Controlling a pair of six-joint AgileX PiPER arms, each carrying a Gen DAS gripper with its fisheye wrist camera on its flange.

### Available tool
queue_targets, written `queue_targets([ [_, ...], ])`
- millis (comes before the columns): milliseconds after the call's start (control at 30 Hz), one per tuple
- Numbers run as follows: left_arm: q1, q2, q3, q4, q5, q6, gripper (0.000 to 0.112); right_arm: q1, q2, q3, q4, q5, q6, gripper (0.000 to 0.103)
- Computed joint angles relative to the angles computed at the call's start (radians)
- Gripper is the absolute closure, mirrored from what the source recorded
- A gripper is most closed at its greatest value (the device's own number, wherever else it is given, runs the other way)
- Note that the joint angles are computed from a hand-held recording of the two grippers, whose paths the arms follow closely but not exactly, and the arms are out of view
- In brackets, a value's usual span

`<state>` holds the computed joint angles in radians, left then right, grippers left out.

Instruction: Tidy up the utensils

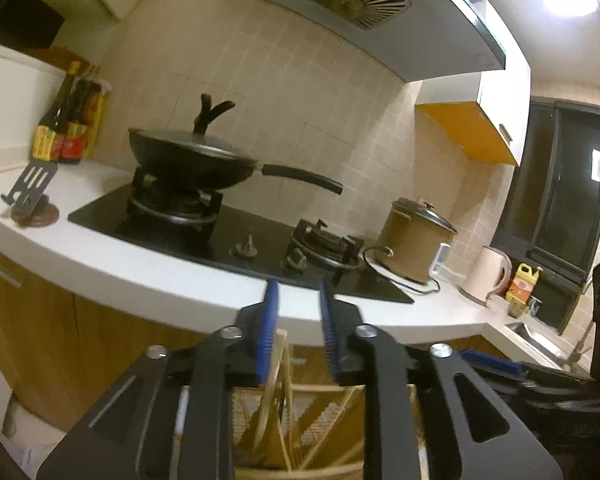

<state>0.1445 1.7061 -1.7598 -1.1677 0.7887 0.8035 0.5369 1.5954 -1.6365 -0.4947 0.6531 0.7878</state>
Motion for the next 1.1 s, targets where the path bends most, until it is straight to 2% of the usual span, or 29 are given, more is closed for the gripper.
queue_targets([
  [67, 0.038, -0.025, 0.015, 0.008, 0.048, 0.007, 0.079, 0.019, -0.029, 0.035, -0.030, 0.008, 0.029, 0.034],
  [133, 0.073, -0.063, 0.052, 0.013, 0.082, 0.036, 0.066, 0.036, -0.068, 0.091, -0.058, 0.002, 0.083, 0.034],
  [200, 0.107, -0.111, 0.103, 0.024, 0.109, 0.068, 0.057, 0.062, -0.107, 0.157, -0.116, 0.001, 0.166, 0.025],
  [233, 0.134, -0.141, 0.143, 0.010, 0.129, 0.100, 0.049, 0.095, -0.131, 0.204, -0.196, 0.021, 0.255, 0.022],
  [300, 0.179, -0.198, 0.221, -0.008, 0.156, 0.142, 0.040, 0.148, -0.150, 0.260, -0.326, 0.061, 0.387, 0.015],
  [400, 0.240, -0.274, 0.331, -0.017, 0.190, 0.188, 0.034, 0.226, -0.187, 0.365, -0.474, 0.106, 0.568, 0.009],
  [467, 0.275, -0.327, 0.410, -0.007, 0.193, 0.200, 0.031, 0.274, -0.209, 0.432, -0.560, 0.136, 0.691, 0.008],
  [533, 0.299, -0.368, 0.469, 0.001, 0.190, 0.213, 0.028, 0.339, -0.219, 0.493, -0.665, 0.207, 0.824, 0.008],
  [600, 0.300, -0.416, 0.535, 0.010, 0.144, 0.234, 0.025, 0.387, -0.221, 0.539, -0.740, 0.265, 0.922, 0.008],
  [667, 0.275, -0.474, 0.617, 0.023, 0.057, 0.267, 0.022, 0.426, -0.220, 0.591, -0.815, 0.308, 1.034, 0.008],
  [733, 0.247, -0.510, 0.668, 0.035, -0.002, 0.275, 0.022, 0.473, -0.205, 0.632, -0.869, 0.390, 1.136, 0.008],
  [900, 0.168, -0.601, 0.796, 0.028, -0.163, 0.313, 0.019, 0.541, -0.204, 0.686, -0.932, 0.459, 1.211, 0.008],
  [967, 0.153, -0.613, 0.825, 0.022, -0.196, 0.320, 0.019, 0.570, -0.191, 0.694, -0.949, 0.503, 1.227, 0.008],
  [1100, 0.169, -0.607, 0.851, -0.039, -0.210, 0.361, 0.019, 0.602, -0.167, 0.707, -0.957, 0.556, 1.232, 0.008],
])
